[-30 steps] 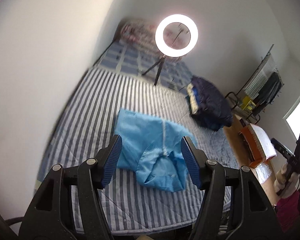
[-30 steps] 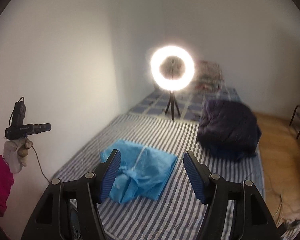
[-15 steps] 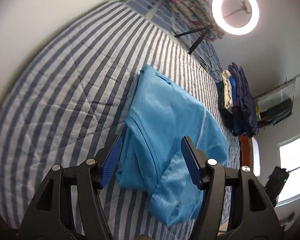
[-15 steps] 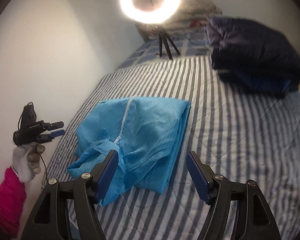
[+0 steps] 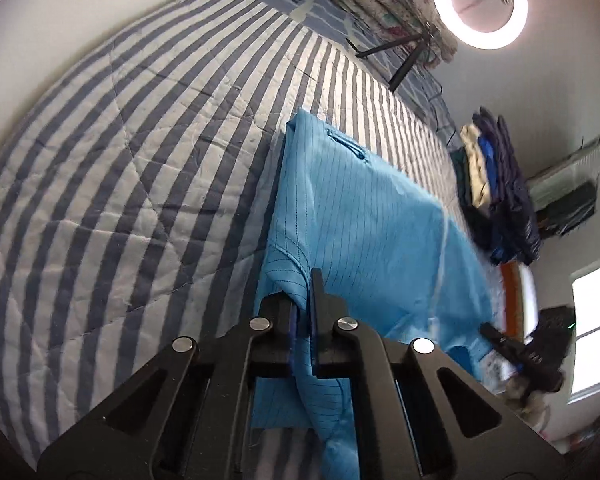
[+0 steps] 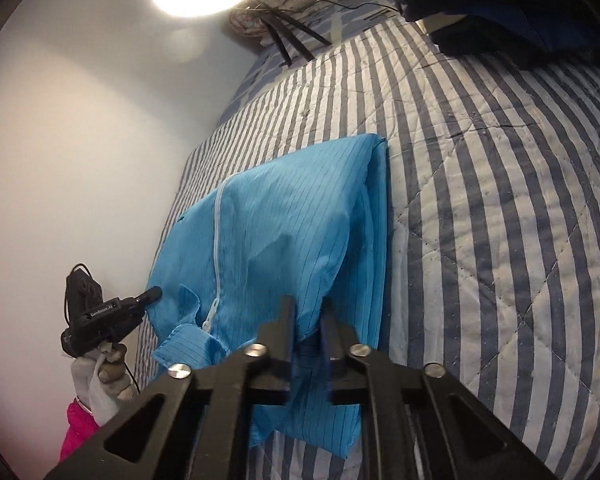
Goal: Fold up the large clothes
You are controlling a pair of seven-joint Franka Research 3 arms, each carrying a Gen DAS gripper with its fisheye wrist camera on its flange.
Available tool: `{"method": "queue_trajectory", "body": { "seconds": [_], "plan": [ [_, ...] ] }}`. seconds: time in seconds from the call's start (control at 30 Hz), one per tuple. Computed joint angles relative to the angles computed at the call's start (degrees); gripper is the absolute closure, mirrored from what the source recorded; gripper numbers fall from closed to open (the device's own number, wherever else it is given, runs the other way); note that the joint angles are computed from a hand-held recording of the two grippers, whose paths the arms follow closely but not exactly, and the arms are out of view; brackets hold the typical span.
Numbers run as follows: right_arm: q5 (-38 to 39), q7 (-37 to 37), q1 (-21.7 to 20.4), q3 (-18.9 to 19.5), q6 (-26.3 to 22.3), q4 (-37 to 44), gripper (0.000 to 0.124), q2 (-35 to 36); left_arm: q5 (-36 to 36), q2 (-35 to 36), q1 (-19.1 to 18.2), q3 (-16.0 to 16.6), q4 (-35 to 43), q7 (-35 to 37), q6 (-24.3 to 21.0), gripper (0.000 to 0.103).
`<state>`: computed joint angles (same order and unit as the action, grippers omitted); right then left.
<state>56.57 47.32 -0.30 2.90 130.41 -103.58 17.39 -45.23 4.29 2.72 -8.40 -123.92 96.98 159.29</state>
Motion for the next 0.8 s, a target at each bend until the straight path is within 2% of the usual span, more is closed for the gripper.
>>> {"method": "queue_trajectory", "body": {
  "seconds": [0.07,0.13,0.2,0.27,0.3,0.33,0.47,0.53,0.57,0.67,0.73,0.8],
  "plan": [
    [-1.66,-1.08,0.56,-0.07,0.85,-1.24,0.121,-0.38,4.68,0.32,-0.42,0.29,-0.56,-2.35,-0.24,0.101],
    [-6.14,1.31,1.94,-0.66,1.93,-1.93,0.121,0.18,10.28,1.13,-0.94,0.45,-0.97,-6.08,0.13,0.101],
    [-7.36,1.55,2.46,-0.48,4.08,-3.08,0.121,-0.61,12.65,0.96,-1.09,0.04,-1.60,-7.54,1.62,0.101],
    [-8.35,2.04,2.70,-0.50,5.08,-3.83,0.109,-1.99,13.36,-0.06,-0.79,-0.23,-2.03,-7.09,1.65,0.100],
    [-8.66,1.62,2.69,-0.52,5.35,-4.41,0.104,-3.10,13.88,-1.09,-0.70,-0.06,-2.48,-7.39,1.28,0.097],
    [-8.63,0.19,2.70,-0.52,6.41,-5.74,0.099,-4.99,14.26,-2.61,-0.78,0.14,-3.49,-7.37,1.96,0.093],
    [-7.24,-8.09,4.25,-0.20,13.48,-9.03,0.097,-10.27,17.66,-5.82,-2.28,1.49,-5.12,-7.90,5.81,0.092],
    [-6.22,-10.33,5.19,-0.03,14.36,-6.94,0.096,-9.24,23.02,-5.39,-2.71,1.80,-3.51,-12.21,6.40,0.092],
    [-6.69,-10.38,5.73,0.09,14.77,-5.96,0.096,-8.66,23.31,-5.01,-3.03,1.89,-2.66,-12.37,6.63,0.092],
    [-8.53,-9.67,7.18,0.77,14.47,-1.48,0.096,-5.42,31.55,-4.36,-3.27,1.89,-0.44,-19.45,7.42,0.092],
    [-10.76,-6.79,8.20,1.31,14.02,3.23,0.096,-1.92,31.36,-4.70,-3.77,1.59,0.02,-18.86,9.30,0.092],
    [-11.67,-5.58,8.45,2.39,12.35,8.45,0.096,1.85,33.38,-2.43,-3.88,1.55,3.36,-19.62,7.79,0.092]
  ]
}}
